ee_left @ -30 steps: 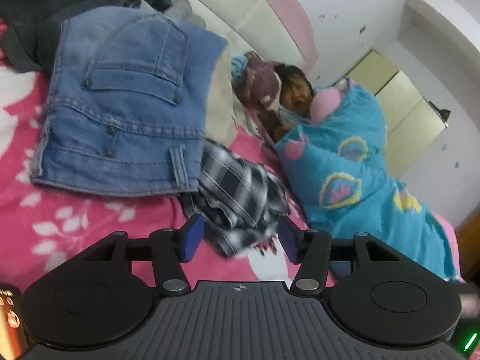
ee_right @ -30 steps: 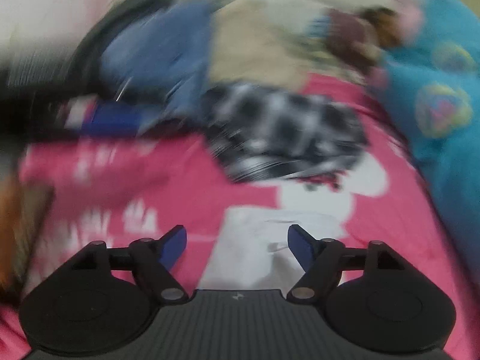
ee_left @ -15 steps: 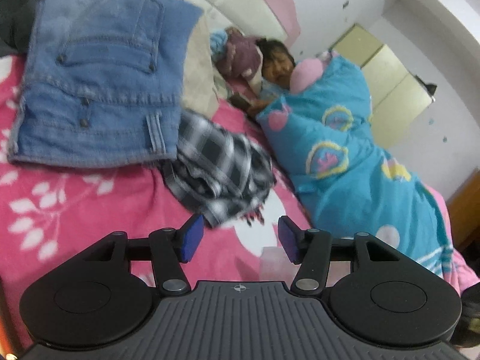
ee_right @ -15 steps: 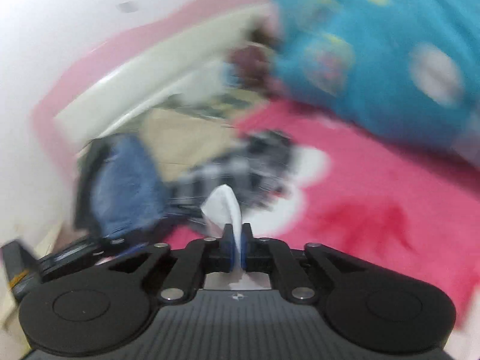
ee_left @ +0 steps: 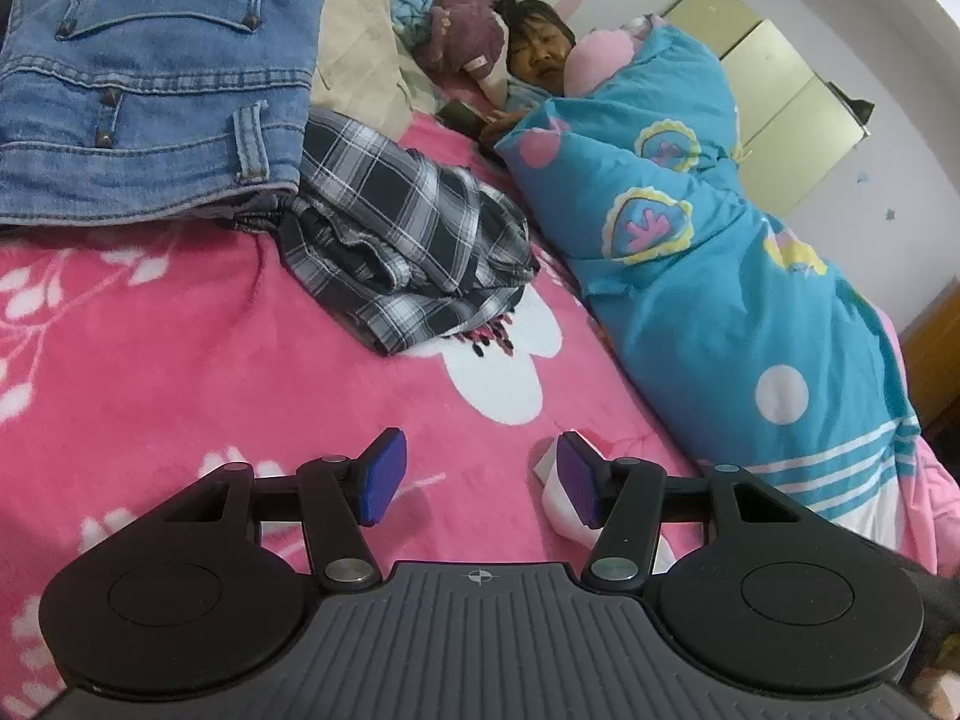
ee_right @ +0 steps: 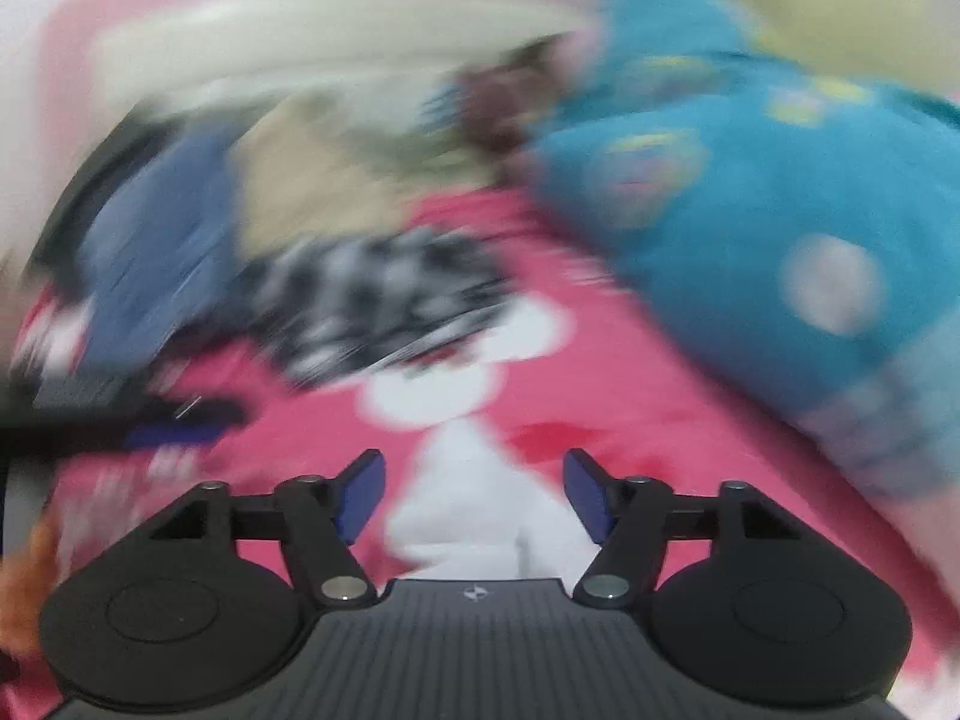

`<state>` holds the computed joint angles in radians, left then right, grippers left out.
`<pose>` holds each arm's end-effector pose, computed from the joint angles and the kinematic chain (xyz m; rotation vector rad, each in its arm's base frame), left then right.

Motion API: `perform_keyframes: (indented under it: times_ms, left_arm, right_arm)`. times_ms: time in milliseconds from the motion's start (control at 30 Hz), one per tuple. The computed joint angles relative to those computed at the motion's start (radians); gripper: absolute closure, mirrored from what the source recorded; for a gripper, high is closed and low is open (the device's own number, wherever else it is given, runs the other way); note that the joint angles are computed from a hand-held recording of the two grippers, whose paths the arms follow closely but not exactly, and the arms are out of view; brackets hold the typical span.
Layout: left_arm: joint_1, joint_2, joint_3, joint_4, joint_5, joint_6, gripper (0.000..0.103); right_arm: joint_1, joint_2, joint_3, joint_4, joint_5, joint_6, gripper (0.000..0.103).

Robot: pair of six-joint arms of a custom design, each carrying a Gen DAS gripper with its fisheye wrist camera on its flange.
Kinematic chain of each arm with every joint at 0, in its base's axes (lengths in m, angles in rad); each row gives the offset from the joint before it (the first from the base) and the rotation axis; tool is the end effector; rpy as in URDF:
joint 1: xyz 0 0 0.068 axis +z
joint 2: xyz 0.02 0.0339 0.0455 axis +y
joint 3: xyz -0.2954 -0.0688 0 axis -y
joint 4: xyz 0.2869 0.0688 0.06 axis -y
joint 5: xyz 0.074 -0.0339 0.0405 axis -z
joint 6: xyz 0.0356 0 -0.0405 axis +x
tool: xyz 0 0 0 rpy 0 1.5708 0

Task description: Fold clothes

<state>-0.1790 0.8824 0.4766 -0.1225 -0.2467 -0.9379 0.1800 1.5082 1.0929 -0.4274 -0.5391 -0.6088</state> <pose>0.2115 -0.0294 0.2288 -0.9183 1.8986 -0.4189 0.3488 0.0820 0.2694 -1.1030 2.0225 0.4327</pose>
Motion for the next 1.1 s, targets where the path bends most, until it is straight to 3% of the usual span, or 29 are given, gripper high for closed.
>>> perform_keyframes:
  times_ms: [133,200,267,433,700,833,1100]
  left_arm:
    - [0.001,-0.013,0.0,-0.006,0.008,0.015,0.047]
    - [0.008,-0.025,-0.002,-0.007,0.026,0.02,0.047]
    - [0.014,-0.038,-0.005,-0.01,0.038,0.025,0.047]
    - [0.027,-0.072,-0.019,-0.022,0.066,0.041,0.047]
    - [0.003,-0.136,-0.051,-0.056,0.112,0.044,0.044]
    - [0.002,-0.15,-0.06,-0.071,0.099,0.04,0.044]
    - [-0.009,-0.116,-0.059,-0.064,0.107,0.063,0.04]
  right_arm:
    - [0.153,0.065,0.008,0.009,0.187,-0.101,0.036]
    - [0.19,0.11,0.029,0.029,0.281,-0.084,0.055]
    - [0.183,0.154,0.094,-0.008,0.267,-0.004,0.091]
    - [0.088,0.108,0.172,-0.059,0.022,0.174,0.092]
    - [0.062,0.023,0.233,0.008,-0.291,0.432,0.092]
    - [0.115,0.0,0.226,0.073,-0.317,0.525,0.092]
    - [0.256,-0.01,0.221,0.07,-0.186,0.572,0.092]
